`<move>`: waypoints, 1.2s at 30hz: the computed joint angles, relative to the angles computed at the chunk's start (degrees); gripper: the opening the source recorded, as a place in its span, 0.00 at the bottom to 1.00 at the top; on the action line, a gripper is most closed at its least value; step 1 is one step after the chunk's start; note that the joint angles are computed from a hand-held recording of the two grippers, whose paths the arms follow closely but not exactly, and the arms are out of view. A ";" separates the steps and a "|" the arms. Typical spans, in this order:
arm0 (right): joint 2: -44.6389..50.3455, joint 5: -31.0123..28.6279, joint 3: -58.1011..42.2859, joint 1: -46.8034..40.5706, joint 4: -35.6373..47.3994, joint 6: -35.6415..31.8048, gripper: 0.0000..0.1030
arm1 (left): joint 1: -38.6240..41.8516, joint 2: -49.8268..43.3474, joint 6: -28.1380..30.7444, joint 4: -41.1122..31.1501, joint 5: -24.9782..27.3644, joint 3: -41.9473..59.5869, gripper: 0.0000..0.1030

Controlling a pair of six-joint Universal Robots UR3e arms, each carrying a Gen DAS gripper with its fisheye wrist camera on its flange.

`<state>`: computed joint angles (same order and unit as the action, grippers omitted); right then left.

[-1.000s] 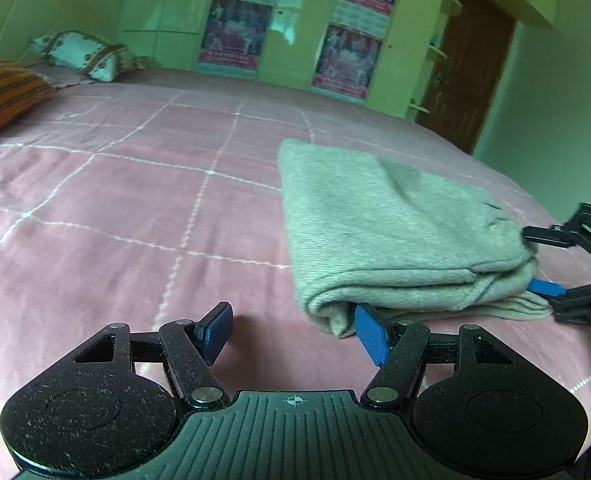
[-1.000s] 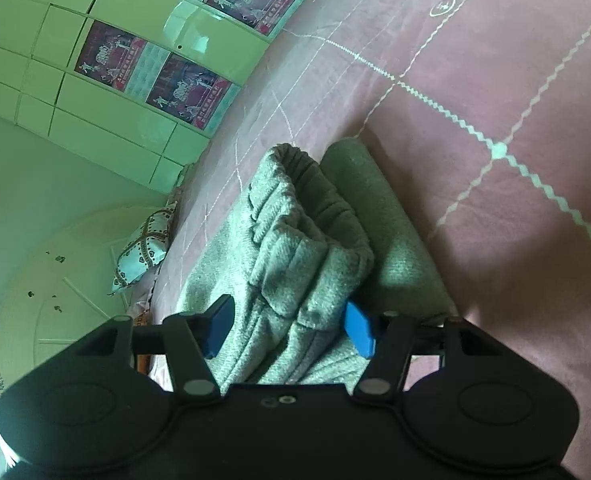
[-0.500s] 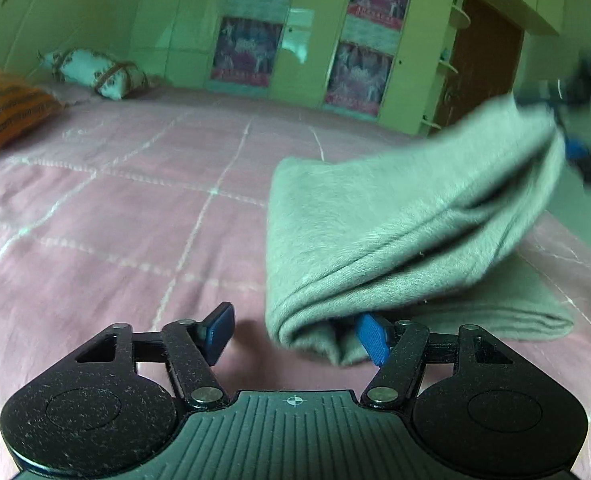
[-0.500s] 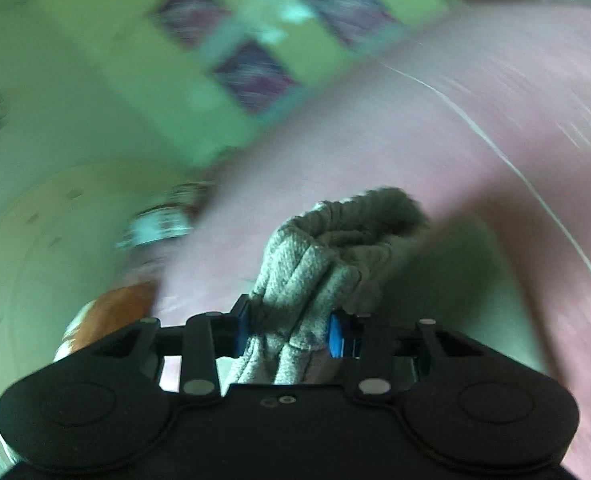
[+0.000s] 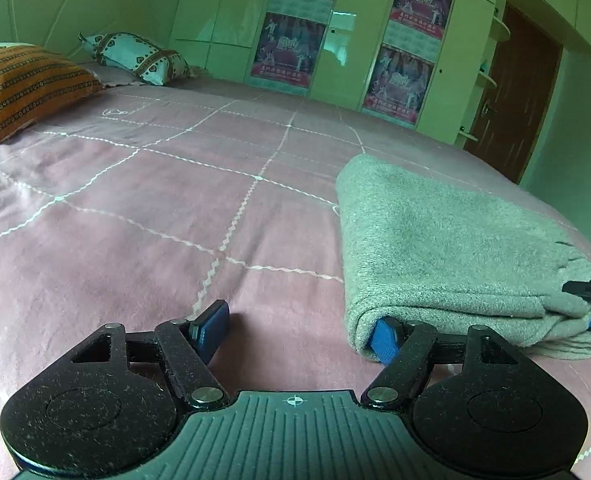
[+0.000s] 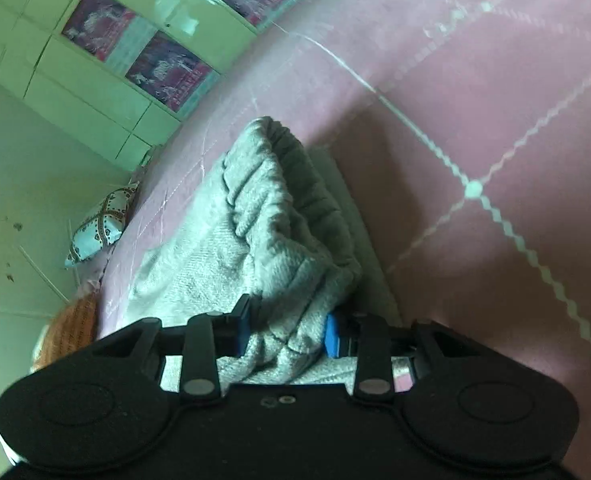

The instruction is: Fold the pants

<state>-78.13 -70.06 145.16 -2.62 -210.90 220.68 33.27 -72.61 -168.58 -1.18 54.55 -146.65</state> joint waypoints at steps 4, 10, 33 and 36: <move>-2.81 0.82 -1.77 -0.23 3.45 -0.78 0.26 | -0.18 0.68 -0.86 1.92 0.29 -0.78 0.72; 2.25 2.73 -1.23 -1.65 1.70 -3.68 0.25 | -2.70 -0.82 0.78 2.28 3.25 0.16 0.75; -11.43 0.46 -5.12 2.23 8.53 -4.95 0.30 | -1.86 0.18 1.32 1.68 2.58 -0.65 0.77; -14.76 4.38 -2.97 0.51 0.77 -5.29 0.30 | -2.06 0.24 2.22 2.02 2.20 -0.92 0.83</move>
<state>-92.89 -65.69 142.19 -2.11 -210.13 215.39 31.22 -72.37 -166.36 0.84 56.76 -147.57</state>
